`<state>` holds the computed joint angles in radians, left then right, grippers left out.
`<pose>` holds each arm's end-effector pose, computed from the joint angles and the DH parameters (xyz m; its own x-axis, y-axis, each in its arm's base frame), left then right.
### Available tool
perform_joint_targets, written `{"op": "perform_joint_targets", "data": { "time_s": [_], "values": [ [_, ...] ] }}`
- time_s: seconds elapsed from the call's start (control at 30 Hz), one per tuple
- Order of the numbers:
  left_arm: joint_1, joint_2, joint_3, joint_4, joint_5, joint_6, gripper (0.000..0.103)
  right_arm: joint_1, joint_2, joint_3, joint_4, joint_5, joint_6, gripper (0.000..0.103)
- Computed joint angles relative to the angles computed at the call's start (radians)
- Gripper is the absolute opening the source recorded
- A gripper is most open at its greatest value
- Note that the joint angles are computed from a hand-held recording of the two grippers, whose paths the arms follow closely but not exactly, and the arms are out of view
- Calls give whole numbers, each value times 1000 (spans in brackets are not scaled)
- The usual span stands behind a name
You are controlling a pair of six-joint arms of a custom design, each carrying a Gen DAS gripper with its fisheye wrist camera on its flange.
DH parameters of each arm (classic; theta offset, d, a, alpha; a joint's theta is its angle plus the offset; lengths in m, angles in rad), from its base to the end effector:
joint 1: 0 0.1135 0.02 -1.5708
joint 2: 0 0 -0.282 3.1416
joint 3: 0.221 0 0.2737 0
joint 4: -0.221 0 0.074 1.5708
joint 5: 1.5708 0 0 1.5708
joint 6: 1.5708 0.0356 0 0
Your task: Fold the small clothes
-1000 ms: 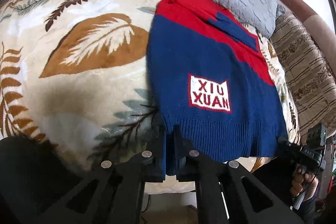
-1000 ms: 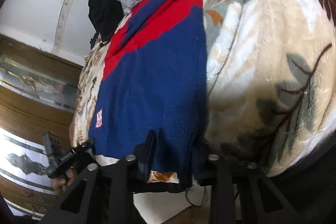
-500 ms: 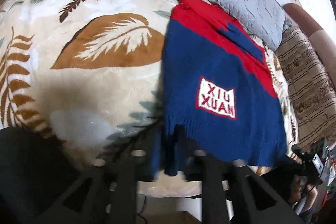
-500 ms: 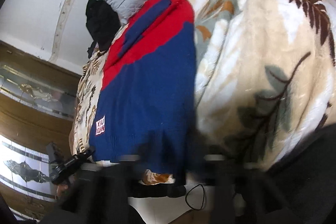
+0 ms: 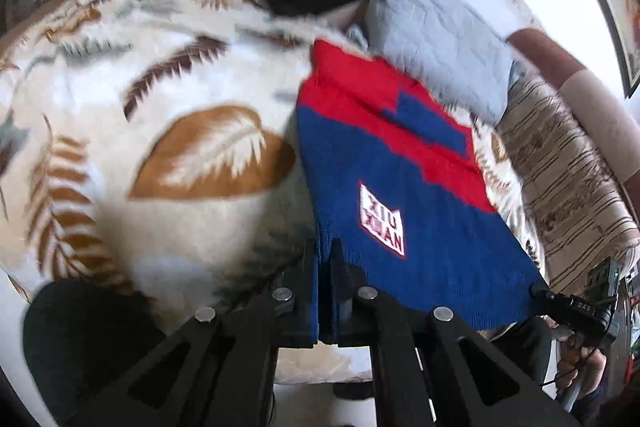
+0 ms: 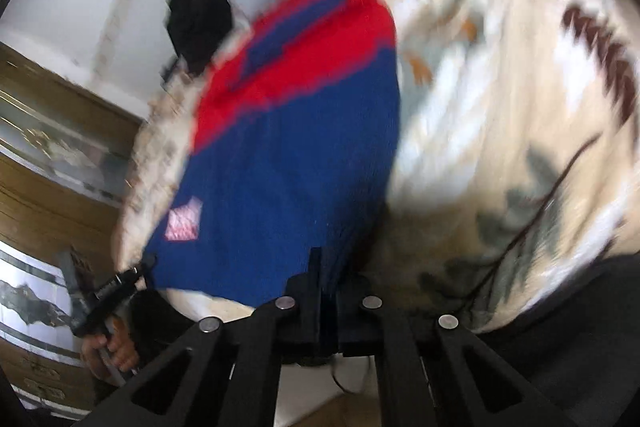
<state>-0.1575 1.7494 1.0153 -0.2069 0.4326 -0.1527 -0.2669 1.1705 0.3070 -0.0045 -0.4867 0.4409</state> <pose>0.3642 -0.0730 0.1707 -0.8476 -0.0052 -0.5306 0.2604 0.8672 -0.4245 0.1948 -0.0360 0.1287 -0.6906 0.5799 -0.4322 0.2612 0.7573 0.5986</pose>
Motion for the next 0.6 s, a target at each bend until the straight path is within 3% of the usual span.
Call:
{"op": "perform_joint_targets", "data": {
  "time_s": [0.07, 0.17, 0.23, 0.4, 0.5, 0.6],
  "values": [
    [2, 51, 26, -20, -8, 3, 4, -44, -23, 12, -40, -22, -37, 5],
    [-3, 180, 82, -75, -38, -10, 4, -78, 191, 9, 75, -52, -51, 5],
    [6, 179, 69, -64, -23, -19, 4, -67, 286, -1, 154, -63, -22, 5],
    [2, 123, 48, -40, -30, -2, 4, -63, 184, -18, 132, -60, -14, 5],
    [-7, 201, 96, -80, -45, -22, 4, -65, 265, -11, 171, -64, -7, 5],
    [1, 141, 57, -44, -21, -28, 4, -59, 309, -15, 210, -85, 22, 5]
  ]
}}
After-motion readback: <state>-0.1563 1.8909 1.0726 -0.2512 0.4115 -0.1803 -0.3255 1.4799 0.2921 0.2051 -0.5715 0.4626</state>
